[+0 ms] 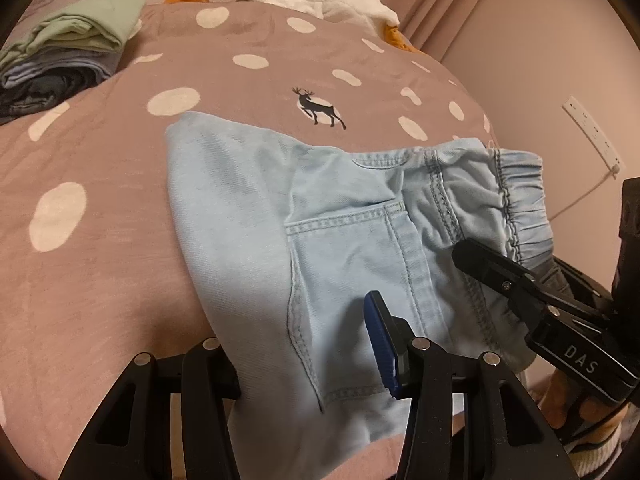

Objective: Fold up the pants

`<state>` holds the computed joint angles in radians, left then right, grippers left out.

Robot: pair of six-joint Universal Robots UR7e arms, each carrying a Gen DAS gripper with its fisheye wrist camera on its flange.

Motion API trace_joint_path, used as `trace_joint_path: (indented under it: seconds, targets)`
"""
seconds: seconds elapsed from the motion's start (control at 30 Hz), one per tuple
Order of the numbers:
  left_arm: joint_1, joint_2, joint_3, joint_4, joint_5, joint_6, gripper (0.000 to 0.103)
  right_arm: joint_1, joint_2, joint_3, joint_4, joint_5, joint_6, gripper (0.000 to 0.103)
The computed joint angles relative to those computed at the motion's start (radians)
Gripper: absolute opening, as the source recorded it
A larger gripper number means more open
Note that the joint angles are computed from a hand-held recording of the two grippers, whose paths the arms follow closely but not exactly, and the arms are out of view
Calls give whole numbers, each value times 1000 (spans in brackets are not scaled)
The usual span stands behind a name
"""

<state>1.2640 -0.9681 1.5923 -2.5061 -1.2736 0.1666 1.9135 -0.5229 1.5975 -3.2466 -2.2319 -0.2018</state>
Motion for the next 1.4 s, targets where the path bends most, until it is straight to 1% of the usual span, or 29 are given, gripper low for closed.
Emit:
trace_joint_path:
  seconds: [0.13, 0.3, 0.5, 0.73, 1.0, 1.23, 1.4]
  targets:
    - [8, -18, -1, 2, -9, -20, 49, 20, 10, -12, -8, 3, -25, 40]
    - [16, -45, 8, -37, -24, -12, 49, 41, 31, -46, -1, 8, -45, 40]
    - [27, -42, -33, -52, -29, 19, 49, 78, 88, -133, -10, -17, -99, 39]
    - [39, -26, -92, -64, -44, 53, 49, 107, 152, -244, 12, -28, -154, 39]
    - [59, 0, -168, -45, -69, 71, 49, 111, 203, -354, 74, -32, -151, 39]
    - [64, 35, -224, -30, -65, 104, 49, 104, 244, -424, 99, -34, -151, 39]
    - [71, 48, -246, -20, -74, 104, 49, 94, 264, -470, 119, -28, -148, 39]
